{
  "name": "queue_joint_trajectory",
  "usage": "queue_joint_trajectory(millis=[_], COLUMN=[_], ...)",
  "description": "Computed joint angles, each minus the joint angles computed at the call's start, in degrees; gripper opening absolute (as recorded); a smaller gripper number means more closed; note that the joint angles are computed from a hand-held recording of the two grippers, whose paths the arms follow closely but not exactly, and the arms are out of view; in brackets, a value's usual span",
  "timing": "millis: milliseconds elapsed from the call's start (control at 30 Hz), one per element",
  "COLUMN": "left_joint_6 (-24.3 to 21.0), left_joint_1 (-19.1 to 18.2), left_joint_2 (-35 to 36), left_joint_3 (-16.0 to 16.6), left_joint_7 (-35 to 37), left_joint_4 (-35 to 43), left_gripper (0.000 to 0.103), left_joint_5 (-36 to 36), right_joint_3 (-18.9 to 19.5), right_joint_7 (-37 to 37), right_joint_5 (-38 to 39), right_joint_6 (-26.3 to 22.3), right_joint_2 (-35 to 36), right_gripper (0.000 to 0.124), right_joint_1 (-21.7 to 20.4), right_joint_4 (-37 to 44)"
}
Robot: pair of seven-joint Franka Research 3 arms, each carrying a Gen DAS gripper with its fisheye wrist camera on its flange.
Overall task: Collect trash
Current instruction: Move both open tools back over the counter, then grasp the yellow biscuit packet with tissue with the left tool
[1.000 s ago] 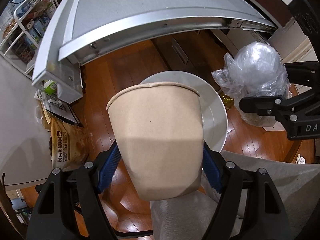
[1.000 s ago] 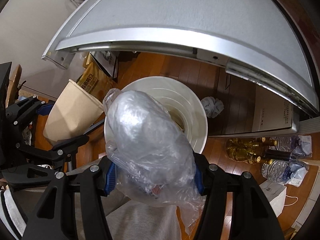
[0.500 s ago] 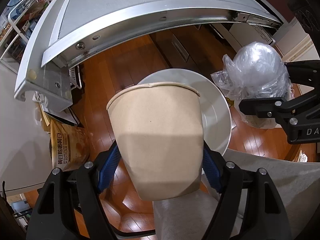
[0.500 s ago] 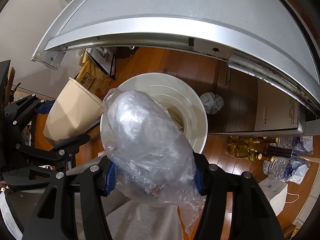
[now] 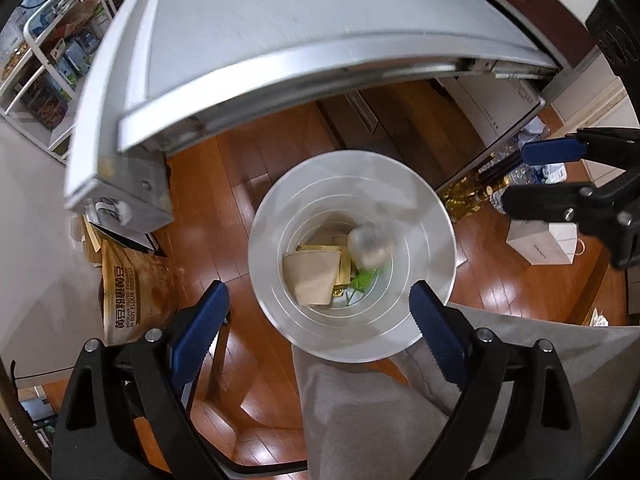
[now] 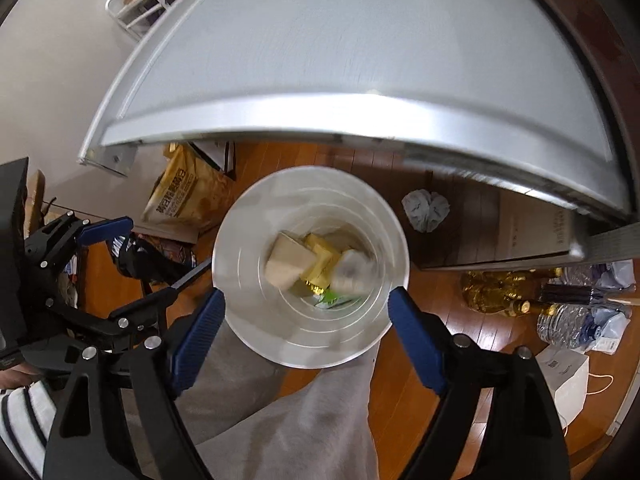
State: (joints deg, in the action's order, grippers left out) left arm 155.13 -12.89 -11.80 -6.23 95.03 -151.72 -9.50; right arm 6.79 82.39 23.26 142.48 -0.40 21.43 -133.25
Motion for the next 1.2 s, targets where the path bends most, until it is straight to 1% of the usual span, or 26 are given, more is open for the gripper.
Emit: queue_joint_trajectory(millis=[67, 100, 200, 267, 367, 400, 467, 500, 567, 633, 700, 733, 800, 867, 900, 967, 1000, 1067, 1133, 1200], left_joint_6=[-0.2, -0.3, -0.4, 0.4, 3.0, 4.3, 6.3, 7.8, 9.3, 9.3, 8.8, 8.2, 7.2, 5.7, 4.3, 2.1, 1.7, 0.0, -2.8, -5.8], left_joint_1=[-0.1, -0.2, -0.8, -1.1, -1.3, -0.7, 1.1, 2.7, 5.0, 8.0, 8.7, 8.6, 8.9, 9.6, 10.0, 10.7, 11.0, 11.8, 12.5, 12.9], left_joint_2=[-1.4, -2.4, -5.0, -6.8, -7.7, -7.4, -6.3, -5.1, -1.9, 2.4, 7.0, 9.3, 13.5, 17.1, 19.4, 24.1, 25.5, 29.4, 34.3, 39.4], left_joint_3=[0.4, 0.6, 1.2, 1.7, 2.0, 1.8, 0.6, -0.4, -1.4, -2.6, -1.9, -1.4, -1.0, -1.2, -1.4, -1.9, -2.2, -3.2, -4.2, -5.3], left_joint_7=[0.4, 0.4, 0.3, 0.4, -0.3, -1.0, -3.9, -6.2, -9.7, -14.6, -16.2, -15.4, -12.3, -12.4, -12.2, -12.3, -12.4, -11.8, -11.2, -10.7], left_joint_4=[-0.2, -0.3, -0.3, 0.1, 1.2, 2.2, 3.9, 5.3, 8.5, 13.2, 18.2, 21.0, 26.2, 30.9, 34.2, 40.4, 42.1, 47.4, 54.3, 61.6], left_gripper=[0.093, 0.093, 0.093, 0.093, 0.093, 0.094, 0.1, 0.101, 0.101, 0.101, 0.101, 0.101, 0.101, 0.101, 0.101, 0.101, 0.101, 0.101, 0.101, 0.101], left_joint_5=[-0.7, -1.0, -1.6, -1.7, -0.8, 0.2, 3.7, 6.4, 11.0, 17.0, 19.2, 18.1, 14.3, 13.9, 13.7, 13.2, 13.0, 11.7, 10.4, 9.1], right_joint_3=[-0.1, 0.0, 0.3, 0.5, 0.7, 0.7, 0.7, 0.5, -0.4, -1.7, -3.1, -3.7, -4.8, -5.7, -6.0, -6.4, -6.7, -6.8, -7.0, -6.8], right_joint_7=[0.1, 0.4, 2.0, 3.6, 6.1, 7.3, 10.8, 12.8, 17.9, 21.2, 22.3, 22.4, 22.7, 22.6, 22.4, 21.8, 21.5, 20.7, 20.0, 18.2], right_joint_5=[-1.2, -2.2, -6.0, -8.8, -12.6, -14.2, -19.0, -21.5, -27.4, -31.0, -32.6, -32.9, -33.3, -33.4, -33.2, -32.4, -32.0, -30.8, -30.1, -29.3], right_joint_6=[0.5, 1.1, 4.6, 7.4, 11.1, 12.0, 13.3, 13.0, 11.8, 9.5, 7.0, 5.5, 4.1, 2.6, 2.0, 0.0, -0.8, -1.5, -2.2, -1.9], right_joint_2=[-1.7, -2.8, -5.5, -6.3, -5.4, -4.6, -1.8, -0.2, 3.9, 7.8, 12.5, 14.8, 17.5, 20.6, 21.7, 24.7, 25.9, 27.6, 28.7, 29.5], right_gripper=[0.084, 0.086, 0.094, 0.096, 0.098, 0.098, 0.098, 0.098, 0.098, 0.098, 0.098, 0.098, 0.098, 0.098, 0.098, 0.098, 0.098, 0.098, 0.098, 0.098], right_joint_1=[-0.1, 0.0, -0.2, -0.6, -1.5, -1.7, -2.4, -2.5, -2.2, -1.2, -0.4, 0.0, 0.9, 1.4, 1.6, 1.8, 1.9, 1.8, 1.9, 1.7], right_joint_4=[-0.3, -0.6, -0.8, -0.2, 2.5, 3.9, 7.5, 9.7, 14.9, 20.0, 26.0, 29.0, 32.1, 36.0, 37.3, 41.4, 43.0, 45.4, 47.1, 48.3])
